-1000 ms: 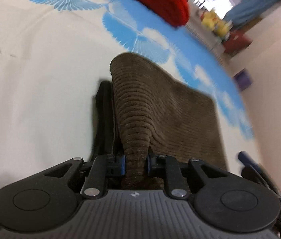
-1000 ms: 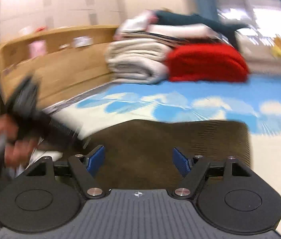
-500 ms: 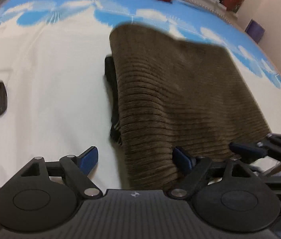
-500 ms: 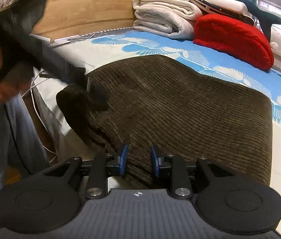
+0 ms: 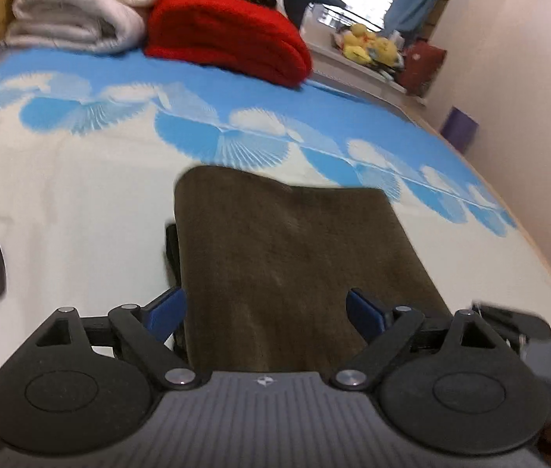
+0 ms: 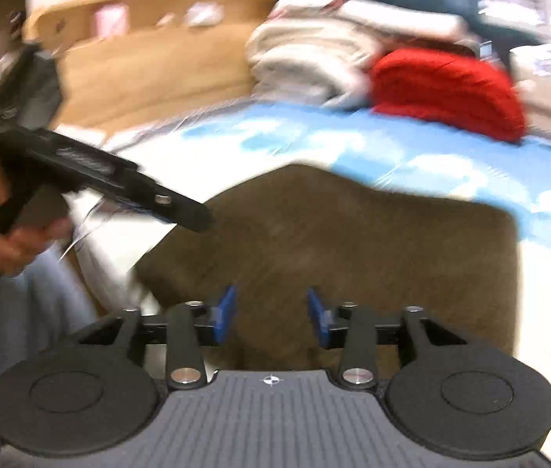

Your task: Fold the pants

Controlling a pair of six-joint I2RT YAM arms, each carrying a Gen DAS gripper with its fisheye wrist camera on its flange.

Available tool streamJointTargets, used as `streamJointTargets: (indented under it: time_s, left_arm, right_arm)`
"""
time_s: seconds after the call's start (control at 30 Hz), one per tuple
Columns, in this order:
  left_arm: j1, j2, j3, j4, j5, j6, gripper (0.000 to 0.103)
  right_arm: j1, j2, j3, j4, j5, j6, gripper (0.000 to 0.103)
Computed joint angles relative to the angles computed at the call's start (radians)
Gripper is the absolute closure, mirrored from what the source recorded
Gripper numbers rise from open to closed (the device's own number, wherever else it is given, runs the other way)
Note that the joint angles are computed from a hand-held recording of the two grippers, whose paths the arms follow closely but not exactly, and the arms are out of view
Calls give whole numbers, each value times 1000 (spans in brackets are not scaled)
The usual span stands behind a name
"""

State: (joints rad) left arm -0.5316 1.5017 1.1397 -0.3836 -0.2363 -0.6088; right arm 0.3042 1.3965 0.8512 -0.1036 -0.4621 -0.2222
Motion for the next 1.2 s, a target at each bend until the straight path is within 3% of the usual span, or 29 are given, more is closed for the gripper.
streamJointTargets:
  time_s: [0.1, 0.13, 0.2, 0.3, 0.37, 0.43, 0.57, 0.63, 0.67, 0.73, 0.77, 0.87, 0.93, 1.13, 1.2]
  left_arm:
    - [22, 167, 105, -94, 24, -13, 11]
    - [15, 215, 117, -128, 11, -10, 9]
    - [9, 184, 25, -51, 3, -64, 5]
    - [37, 140, 10, -86, 47, -99, 5]
    - [20, 90, -6, -80, -12, -84, 5]
    - [26, 66, -3, -49, -36, -76, 5]
    - [63, 157, 94, -44, -38, -68, 5]
    - [75, 257, 162, -111, -35, -38, 2]
    - [84, 277, 158, -93, -19, -47, 0]
    - [127, 245, 97, -37, 72, -114, 0]
    - [152, 230, 88, -30, 121, -137, 1]
    - [198, 196, 67, 12, 174, -148, 1]
    - [222, 209, 95, 9, 213, -145, 1]
    - [254, 377, 270, -74, 313, -71, 1]
    - [263, 410, 271, -46, 366, -88, 1]
  right_arm:
    - [54, 105, 46, -92, 111, -69, 54]
    - [66, 89, -1, -33, 126, -84, 54]
    - [84, 57, -25, -26, 147, -137, 54]
    - [38, 63, 2, -70, 80, -138, 53]
    - [-2, 53, 34, -92, 46, -82, 52]
    - [-42, 46, 50, -30, 40, 6, 45]
    - [-68, 141, 123, 85, 191, 127, 40]
    - [-55, 257, 245, -43, 301, 127, 40]
    - [-49, 315, 294, -112, 332, 116, 40]
    - [-52, 329, 261, -64, 332, 113, 40]
    - [-61, 316, 264, -71, 316, 112, 39]
    - [-150, 291, 306, -131, 174, 174, 23]
    - [-221, 310, 363, -190, 110, 232, 22]
    - [-368, 695, 850, -646, -131, 249, 19]
    - [-378, 775, 890, -691, -229, 215, 16]
